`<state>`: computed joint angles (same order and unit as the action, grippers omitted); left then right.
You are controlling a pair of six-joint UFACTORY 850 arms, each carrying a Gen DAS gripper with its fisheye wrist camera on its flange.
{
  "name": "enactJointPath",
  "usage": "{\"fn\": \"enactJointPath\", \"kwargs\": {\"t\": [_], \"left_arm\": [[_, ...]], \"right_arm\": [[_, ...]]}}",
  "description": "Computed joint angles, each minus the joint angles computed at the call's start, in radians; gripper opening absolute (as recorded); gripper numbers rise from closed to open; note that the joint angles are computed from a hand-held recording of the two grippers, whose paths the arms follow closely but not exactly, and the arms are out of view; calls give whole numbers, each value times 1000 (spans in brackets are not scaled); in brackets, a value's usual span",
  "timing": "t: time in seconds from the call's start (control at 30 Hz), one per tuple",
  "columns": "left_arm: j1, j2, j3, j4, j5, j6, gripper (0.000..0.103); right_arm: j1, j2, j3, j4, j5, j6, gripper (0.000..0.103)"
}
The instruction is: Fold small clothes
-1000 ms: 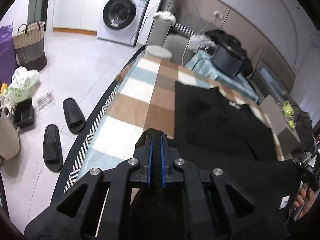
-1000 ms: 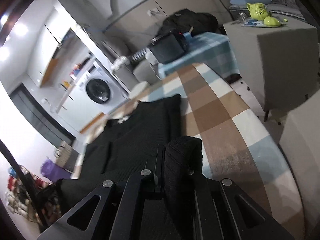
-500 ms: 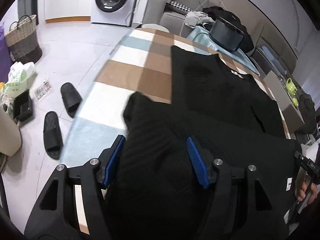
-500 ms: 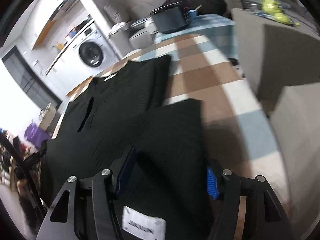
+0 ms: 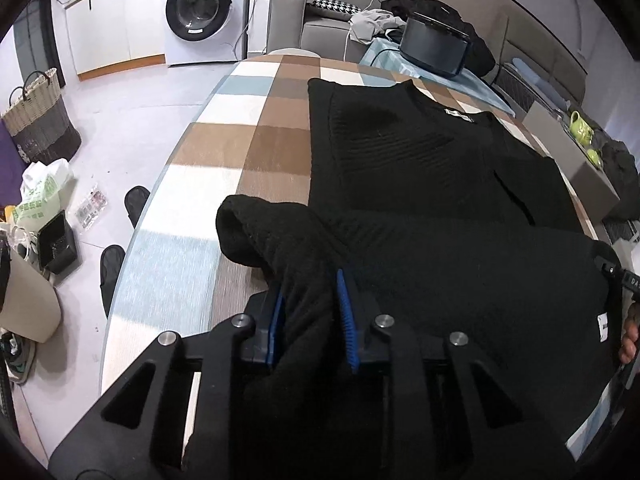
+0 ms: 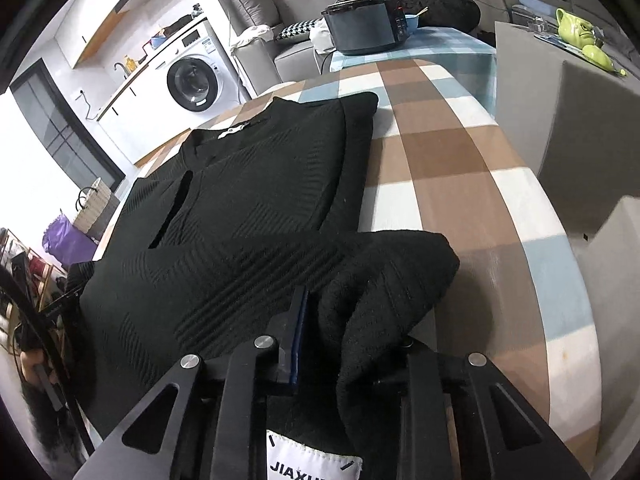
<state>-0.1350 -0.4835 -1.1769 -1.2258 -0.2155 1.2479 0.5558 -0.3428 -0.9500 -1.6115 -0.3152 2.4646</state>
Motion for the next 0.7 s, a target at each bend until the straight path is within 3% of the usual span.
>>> {"fn": "enactJointPath", "kwargs": {"t": [0.17,0.23,0.27,0.3,0.33,0.47,0.5,0.7], "left_arm": [[25,72,101,-144,-26,141,21],[36,95,132,-229,-27,215,29],[43,106,145,-276,-21,245,40],[52,119,159,-319,-13,269,51],[61,132,172,-341,-6,277,53],[119,194,238,-411,-40,315,55],[133,212,260,-418,-43,323,56],[173,276,347,-346,-71,288,56]], "right_arm": [[18,39,55,-79,13,111,23],[27,54,77,-127,6,165,26],[28,61,87,-161,3,202,29],[27,68,97,-195,2,242,38],[24,86,117,-232,3,290,43],[52,170,207,-343,-21,429,45],[63,189,230,-348,-34,447,49],[182,277,344,-240,-121,476,51]]}}
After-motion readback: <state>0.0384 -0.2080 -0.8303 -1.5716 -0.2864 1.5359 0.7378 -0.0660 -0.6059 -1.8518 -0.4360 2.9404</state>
